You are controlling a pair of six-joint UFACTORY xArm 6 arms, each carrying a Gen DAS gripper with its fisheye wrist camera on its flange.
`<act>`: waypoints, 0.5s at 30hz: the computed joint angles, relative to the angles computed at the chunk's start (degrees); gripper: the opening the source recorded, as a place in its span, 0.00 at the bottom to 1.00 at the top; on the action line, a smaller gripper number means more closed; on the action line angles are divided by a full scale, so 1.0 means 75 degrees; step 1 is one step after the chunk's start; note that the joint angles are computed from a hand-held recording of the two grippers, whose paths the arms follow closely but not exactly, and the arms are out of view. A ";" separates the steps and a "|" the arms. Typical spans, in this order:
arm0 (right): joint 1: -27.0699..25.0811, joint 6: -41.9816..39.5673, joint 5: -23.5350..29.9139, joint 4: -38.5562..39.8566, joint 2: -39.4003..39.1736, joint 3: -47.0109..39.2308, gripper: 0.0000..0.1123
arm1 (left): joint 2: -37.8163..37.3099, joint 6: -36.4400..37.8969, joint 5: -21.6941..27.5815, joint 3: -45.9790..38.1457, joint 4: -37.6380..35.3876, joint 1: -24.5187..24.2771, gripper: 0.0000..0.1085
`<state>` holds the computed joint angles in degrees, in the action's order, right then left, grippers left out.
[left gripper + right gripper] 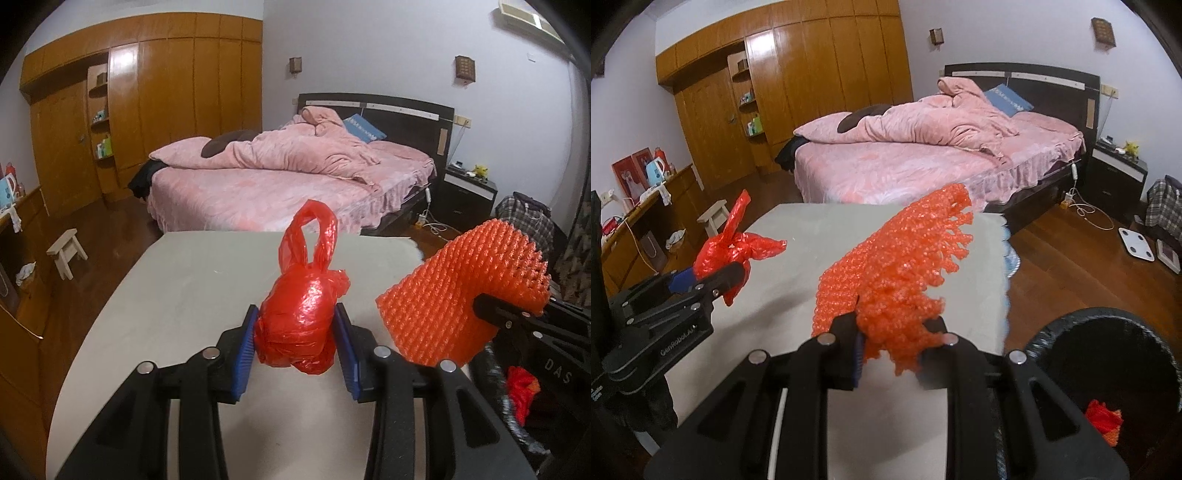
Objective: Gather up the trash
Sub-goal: 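Carry the red bag and orange mesh pad over the trash bin and open both tools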
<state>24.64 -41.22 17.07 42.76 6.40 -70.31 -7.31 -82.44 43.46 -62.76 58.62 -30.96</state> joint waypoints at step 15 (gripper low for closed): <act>-0.0585 -0.0570 -0.0140 0.0443 -0.1748 0.1399 0.18 | 0.0114 -0.0013 0.0628 -0.0757 0.0179 -0.1167 0.37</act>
